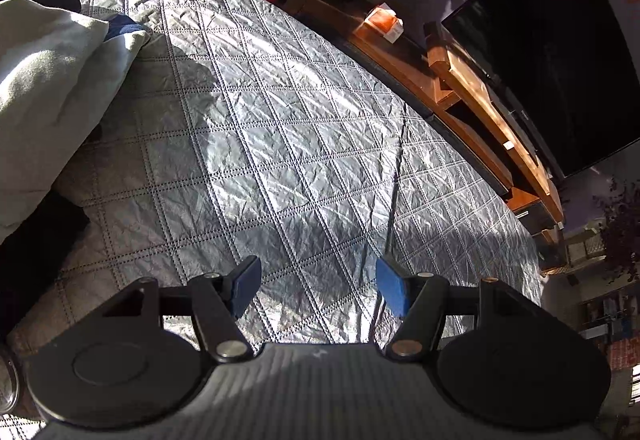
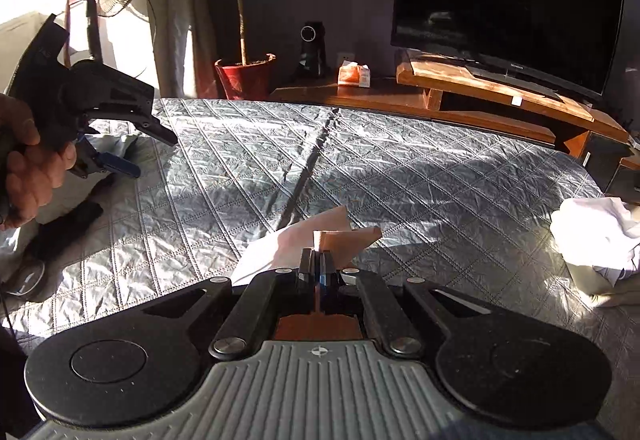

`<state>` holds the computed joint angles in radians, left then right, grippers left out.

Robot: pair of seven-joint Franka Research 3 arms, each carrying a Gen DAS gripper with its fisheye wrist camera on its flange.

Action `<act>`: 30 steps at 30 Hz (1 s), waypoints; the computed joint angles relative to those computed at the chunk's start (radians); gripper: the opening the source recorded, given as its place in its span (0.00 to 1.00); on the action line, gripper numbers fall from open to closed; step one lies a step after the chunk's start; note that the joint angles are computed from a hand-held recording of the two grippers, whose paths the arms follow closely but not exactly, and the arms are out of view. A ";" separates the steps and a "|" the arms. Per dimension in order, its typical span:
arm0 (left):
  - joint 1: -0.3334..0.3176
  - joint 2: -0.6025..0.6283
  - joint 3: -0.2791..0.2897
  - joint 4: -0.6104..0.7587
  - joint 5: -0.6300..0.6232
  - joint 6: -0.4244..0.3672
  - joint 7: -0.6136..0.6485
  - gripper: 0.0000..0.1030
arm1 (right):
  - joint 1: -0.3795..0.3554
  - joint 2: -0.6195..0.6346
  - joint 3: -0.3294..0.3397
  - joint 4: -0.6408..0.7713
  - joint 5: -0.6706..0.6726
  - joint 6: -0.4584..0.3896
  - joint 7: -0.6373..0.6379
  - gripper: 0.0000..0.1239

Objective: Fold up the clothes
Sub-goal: 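Fold the pink garment over with the right gripper and release it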

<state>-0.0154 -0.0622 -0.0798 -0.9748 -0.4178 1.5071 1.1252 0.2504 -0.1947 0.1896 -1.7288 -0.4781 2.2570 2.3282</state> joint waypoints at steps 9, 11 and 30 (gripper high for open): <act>-0.060 -0.010 -0.045 -0.035 0.026 -0.009 0.038 0.58 | -0.009 -0.432 0.064 -0.219 0.228 -0.283 0.089 0.02; -0.076 -0.013 -0.053 -0.045 0.026 -0.008 0.056 0.58 | 0.000 -0.457 0.040 -0.230 0.307 -0.313 0.053 0.04; -0.233 -0.042 -0.136 -0.113 0.115 -0.086 0.221 0.58 | -0.091 -0.423 0.049 -0.111 0.360 -0.426 -0.293 0.19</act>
